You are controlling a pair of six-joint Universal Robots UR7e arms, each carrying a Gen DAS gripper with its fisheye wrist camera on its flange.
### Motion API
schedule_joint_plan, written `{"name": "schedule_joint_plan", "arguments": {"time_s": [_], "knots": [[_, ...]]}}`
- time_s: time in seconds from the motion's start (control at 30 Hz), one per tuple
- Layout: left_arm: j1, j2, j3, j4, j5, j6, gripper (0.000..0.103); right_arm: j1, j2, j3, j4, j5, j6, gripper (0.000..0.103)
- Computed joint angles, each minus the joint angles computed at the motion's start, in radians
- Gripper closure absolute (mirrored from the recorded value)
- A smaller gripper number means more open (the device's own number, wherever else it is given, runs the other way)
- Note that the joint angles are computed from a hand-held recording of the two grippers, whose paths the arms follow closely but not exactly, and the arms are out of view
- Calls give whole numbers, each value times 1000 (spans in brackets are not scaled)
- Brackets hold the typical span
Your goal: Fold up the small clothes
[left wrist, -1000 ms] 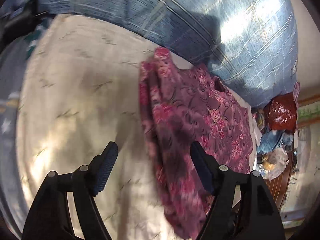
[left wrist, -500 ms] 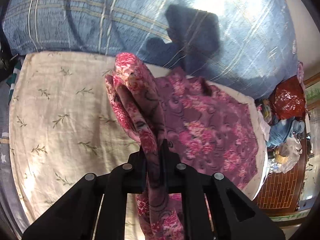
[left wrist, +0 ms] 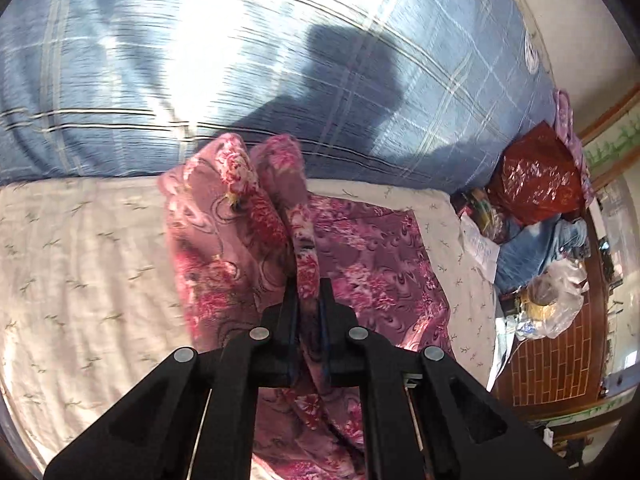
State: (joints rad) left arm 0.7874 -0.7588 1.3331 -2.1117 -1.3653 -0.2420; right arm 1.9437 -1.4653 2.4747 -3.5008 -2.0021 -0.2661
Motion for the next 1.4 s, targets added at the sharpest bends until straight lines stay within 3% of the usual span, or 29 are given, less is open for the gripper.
{"name": "schedule_joint_plan", "arguments": {"time_s": [0.2, 0.3, 0.37, 0.4, 0.47, 0.5, 0.57, 0.6, 0.63, 0.67, 0.8, 0.9, 0.97, 1.0, 1.03, 1.13, 1.27, 1.4], "knots": [[-30, 134, -66, 73, 31, -49, 97, -170, -187, 89, 82, 115, 95, 98], [-33, 183, -82, 119, 66, -92, 96, -312, -270, 134, 155, 228, 144, 97], [-36, 194, -86, 137, 86, -111, 96, -380, -306, 147, 205, 293, 170, 97], [-42, 195, -92, 150, 97, -114, 96, -414, -330, 150, 243, 336, 176, 92], [-45, 194, -121, 187, 77, -112, 95, -464, -382, 158, 298, 413, 174, 89], [-44, 189, -142, 208, 50, -104, 89, -483, -410, 161, 327, 451, 160, 85], [-49, 175, -164, 218, 37, -101, 60, -518, -462, 171, 359, 519, 123, 70], [-56, 168, -166, 215, 53, -103, 33, -524, -475, 173, 361, 538, 111, 56], [-63, 163, -166, 209, 76, -100, 24, -528, -485, 173, 358, 560, 96, 47], [-74, 163, -171, 211, 100, -94, 23, -522, -480, 171, 345, 566, 91, 45], [-86, 231, -265, 359, 130, -132, 23, -492, -412, 120, 352, 558, 87, 45], [-105, 292, -312, 483, 216, -164, 23, -479, -342, 101, 339, 550, 54, 46], [-115, 308, -303, 517, 287, -217, 28, -447, -288, 86, 331, 506, 30, 59], [-117, 308, -294, 521, 312, -245, 51, -432, -267, 79, 331, 482, 17, 89], [-119, 303, -284, 524, 338, -273, 74, -411, -244, 72, 328, 444, 5, 95], [-115, 239, -204, 406, 300, -295, 87, -423, -281, 101, 305, 485, 1, 96], [-142, 179, -141, 288, 232, -263, 88, -468, -415, 141, 314, 596, 19, 96], [-180, 200, -151, 211, 139, -205, 90, -516, -567, 173, 349, 630, 18, 96]]}}
